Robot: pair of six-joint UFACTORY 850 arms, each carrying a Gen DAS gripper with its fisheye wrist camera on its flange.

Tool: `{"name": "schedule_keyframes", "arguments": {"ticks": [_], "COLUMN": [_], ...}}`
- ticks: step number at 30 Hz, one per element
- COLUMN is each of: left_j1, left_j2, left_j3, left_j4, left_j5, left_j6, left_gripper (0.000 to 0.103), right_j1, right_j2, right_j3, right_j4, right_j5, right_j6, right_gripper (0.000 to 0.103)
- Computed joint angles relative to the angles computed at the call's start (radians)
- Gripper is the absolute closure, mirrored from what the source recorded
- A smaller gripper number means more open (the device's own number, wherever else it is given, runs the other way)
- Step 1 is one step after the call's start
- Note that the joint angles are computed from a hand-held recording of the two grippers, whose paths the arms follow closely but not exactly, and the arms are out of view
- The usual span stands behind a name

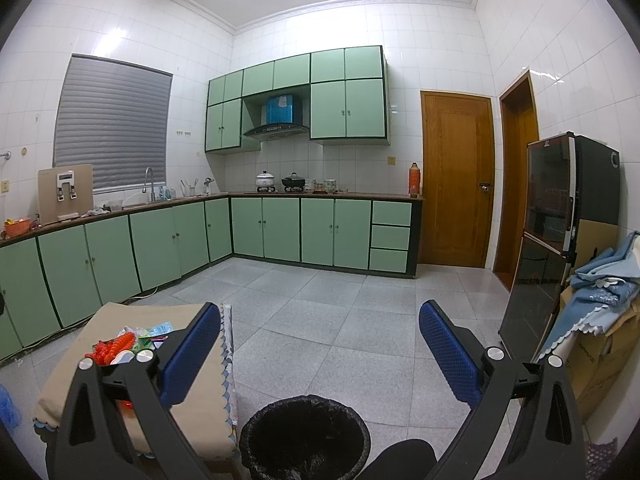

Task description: Collect trash

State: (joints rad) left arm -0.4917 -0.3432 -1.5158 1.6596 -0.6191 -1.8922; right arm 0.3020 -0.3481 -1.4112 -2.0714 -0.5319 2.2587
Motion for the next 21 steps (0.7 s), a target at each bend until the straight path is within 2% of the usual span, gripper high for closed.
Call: {"name": "schedule_keyframes", "arguments": {"ticks": [21], "left_j1": [0.001], "left_j2": [0.0], "left_j3": [0.002], "left_j4": [0.001], "left_j5": [0.0], "left_j6": [-0.001], "left_gripper": [0.006], "right_j1": [0.006], "right_j2": [-0.004], "right_j3": [-0.005], "right_j4": [0.009], "right_j5": [-0.002], "right_j6": [-0.009], "right_gripper": [0.006]}}
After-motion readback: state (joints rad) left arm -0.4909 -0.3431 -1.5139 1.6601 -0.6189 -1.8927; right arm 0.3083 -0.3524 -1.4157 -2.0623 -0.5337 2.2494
